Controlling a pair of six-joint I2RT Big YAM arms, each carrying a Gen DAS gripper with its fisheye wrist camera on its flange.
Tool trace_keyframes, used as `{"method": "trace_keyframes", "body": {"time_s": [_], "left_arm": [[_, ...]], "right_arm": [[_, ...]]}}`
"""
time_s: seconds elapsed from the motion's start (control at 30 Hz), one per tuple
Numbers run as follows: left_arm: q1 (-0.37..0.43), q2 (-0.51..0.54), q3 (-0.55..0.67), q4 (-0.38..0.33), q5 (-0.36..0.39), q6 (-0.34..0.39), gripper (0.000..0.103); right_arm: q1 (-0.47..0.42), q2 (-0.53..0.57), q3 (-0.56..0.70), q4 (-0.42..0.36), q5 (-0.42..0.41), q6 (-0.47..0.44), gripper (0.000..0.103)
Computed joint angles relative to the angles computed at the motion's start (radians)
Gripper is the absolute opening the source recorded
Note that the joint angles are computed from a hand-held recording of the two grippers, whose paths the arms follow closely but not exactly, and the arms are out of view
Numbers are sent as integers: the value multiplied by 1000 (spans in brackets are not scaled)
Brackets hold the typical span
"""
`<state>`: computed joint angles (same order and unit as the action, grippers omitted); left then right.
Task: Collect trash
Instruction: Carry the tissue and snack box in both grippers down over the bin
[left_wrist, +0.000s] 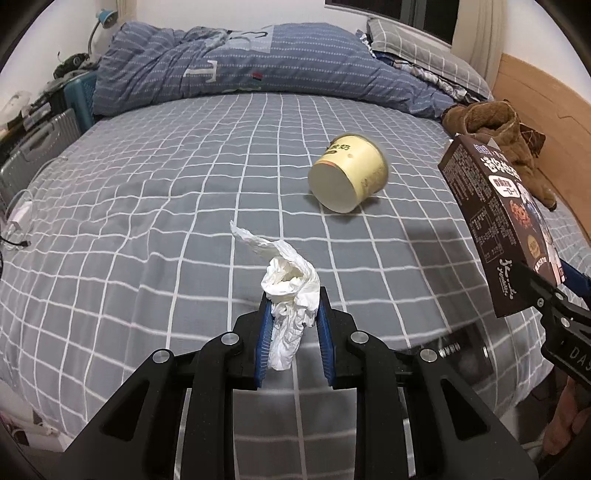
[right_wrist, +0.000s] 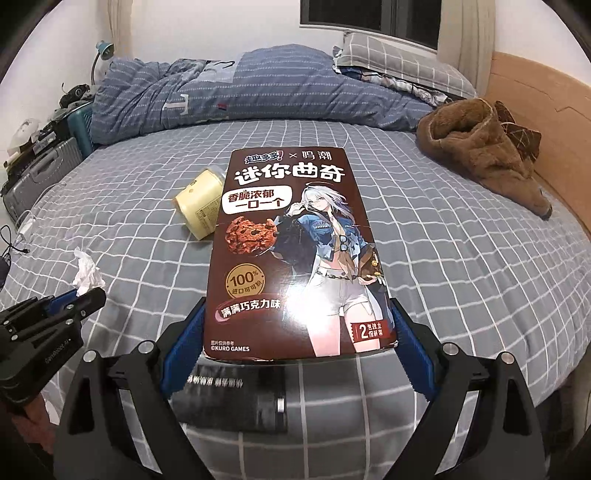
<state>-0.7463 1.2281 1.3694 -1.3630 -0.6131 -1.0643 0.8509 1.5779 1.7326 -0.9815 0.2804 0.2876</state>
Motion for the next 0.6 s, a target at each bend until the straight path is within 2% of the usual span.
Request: {"method": "trace_keyframes", "body": {"time_s": [0.3, 0.43, 0.6], "left_arm": [[-102, 2, 13, -76, -21, -101, 22], [-131, -7, 12, -75, -7, -137, 22], [-177, 2, 28, -115, -25, -181, 22]], "right_arm": [[23, -94, -88, 14, 18, -5, 88], [33, -126, -113, 13, 25, -4, 88], [47, -162, -149, 9, 31, 8, 88]]}}
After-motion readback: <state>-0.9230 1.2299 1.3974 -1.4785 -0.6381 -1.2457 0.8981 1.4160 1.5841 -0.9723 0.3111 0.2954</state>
